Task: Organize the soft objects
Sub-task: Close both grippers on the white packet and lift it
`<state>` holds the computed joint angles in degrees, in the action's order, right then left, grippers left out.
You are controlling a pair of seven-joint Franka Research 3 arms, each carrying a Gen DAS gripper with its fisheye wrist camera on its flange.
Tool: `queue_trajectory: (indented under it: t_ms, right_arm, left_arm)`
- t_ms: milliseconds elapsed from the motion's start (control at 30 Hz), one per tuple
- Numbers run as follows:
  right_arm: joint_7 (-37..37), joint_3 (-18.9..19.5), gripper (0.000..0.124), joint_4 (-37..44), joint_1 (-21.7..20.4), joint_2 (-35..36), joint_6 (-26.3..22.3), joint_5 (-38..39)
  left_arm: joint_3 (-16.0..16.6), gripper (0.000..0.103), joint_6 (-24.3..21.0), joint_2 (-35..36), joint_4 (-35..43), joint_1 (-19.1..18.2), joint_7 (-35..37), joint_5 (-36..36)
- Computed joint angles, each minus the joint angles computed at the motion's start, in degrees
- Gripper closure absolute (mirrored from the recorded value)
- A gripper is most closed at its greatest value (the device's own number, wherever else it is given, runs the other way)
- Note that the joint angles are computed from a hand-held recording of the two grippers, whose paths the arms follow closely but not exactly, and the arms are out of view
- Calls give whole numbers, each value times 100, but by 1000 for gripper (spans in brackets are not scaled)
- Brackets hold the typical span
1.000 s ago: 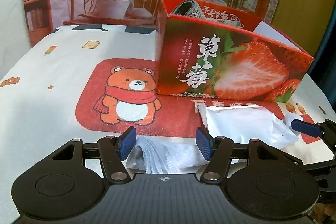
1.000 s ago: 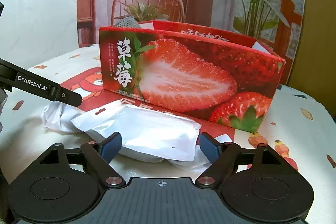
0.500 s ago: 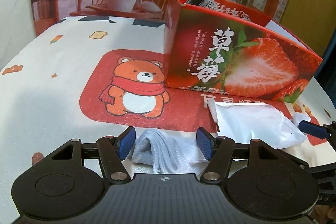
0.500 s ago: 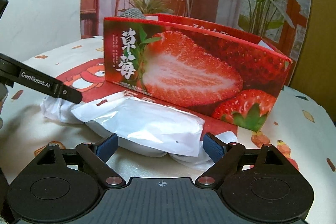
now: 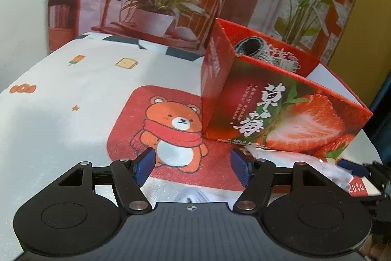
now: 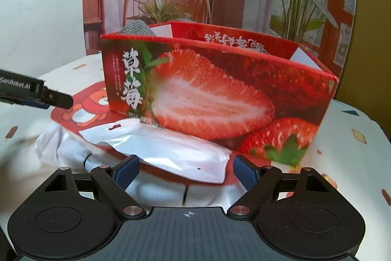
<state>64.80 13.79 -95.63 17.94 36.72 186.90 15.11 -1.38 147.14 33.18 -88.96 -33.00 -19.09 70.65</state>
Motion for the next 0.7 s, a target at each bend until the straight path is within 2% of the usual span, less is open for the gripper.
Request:
queue_trajectory:
  t_ms: [233,367,433,533,600,700]
  right_arm:
    - [190,-176,56,487,119,229,-102,90]
    - [378,-299,59,843,182,414,-279,184]
    - [431,-283,62,997,161,507,-331,211]
    - [461,-312,64,1148,182,605,-364,205]
    - [432,-229,65,1185,115,647,-349,201]
    - [378,-22,69,1138,-45,662,-233,228]
  left_arm:
    - [75,33,284,84,103,3,-63,379]
    - [83,33,765,317,422,98,93,368]
    - [99,33,965,541,756,111,537,284]
    - [194,33,952,851,1232,-2,1353,95]
    - [244,33,979,1053,1520,-41,1820,-92]
    - [308,33,1279,1281,1788,-16,2241,-382]
